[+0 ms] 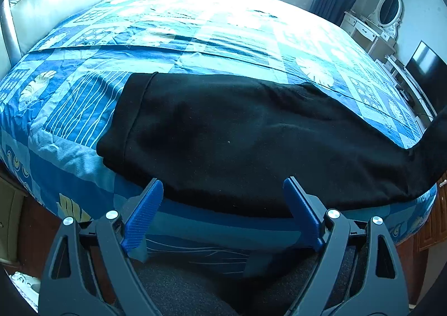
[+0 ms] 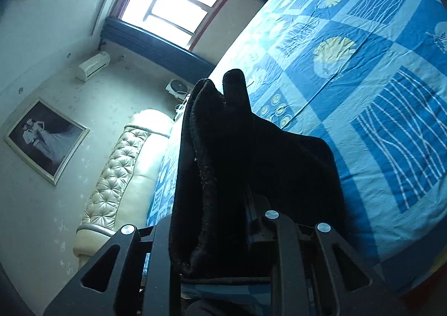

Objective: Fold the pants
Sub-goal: 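Grasp the pant leg ends with the right gripper and lift them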

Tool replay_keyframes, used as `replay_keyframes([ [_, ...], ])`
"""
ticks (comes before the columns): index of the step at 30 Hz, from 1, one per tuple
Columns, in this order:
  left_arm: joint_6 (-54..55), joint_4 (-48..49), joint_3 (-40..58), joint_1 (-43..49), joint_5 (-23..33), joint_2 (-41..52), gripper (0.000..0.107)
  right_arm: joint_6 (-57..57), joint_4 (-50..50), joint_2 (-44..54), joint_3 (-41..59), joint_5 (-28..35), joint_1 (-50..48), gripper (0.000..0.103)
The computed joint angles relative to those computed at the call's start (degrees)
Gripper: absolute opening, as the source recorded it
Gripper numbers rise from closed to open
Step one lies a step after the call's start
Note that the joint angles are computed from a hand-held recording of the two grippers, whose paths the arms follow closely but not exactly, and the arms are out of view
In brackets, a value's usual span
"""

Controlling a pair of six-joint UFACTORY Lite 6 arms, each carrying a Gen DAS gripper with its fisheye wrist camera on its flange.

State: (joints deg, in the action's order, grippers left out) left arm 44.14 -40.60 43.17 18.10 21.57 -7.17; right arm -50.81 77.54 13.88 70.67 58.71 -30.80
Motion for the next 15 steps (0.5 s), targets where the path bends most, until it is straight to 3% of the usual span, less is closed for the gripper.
replay_keyframes([
  [8,-4.28,5.33,-2.61,-3.91,-3.95,-2.9,0.088,6.03,-7.99,3.09,2.1,-21.07,23.61,0.021],
  [15,-4.36,5.0,-2.31,-3.98,-4.14,-2.87,0.088,17.56,-21.01,11.35,6.61,-32.36,37.75,0.021],
])
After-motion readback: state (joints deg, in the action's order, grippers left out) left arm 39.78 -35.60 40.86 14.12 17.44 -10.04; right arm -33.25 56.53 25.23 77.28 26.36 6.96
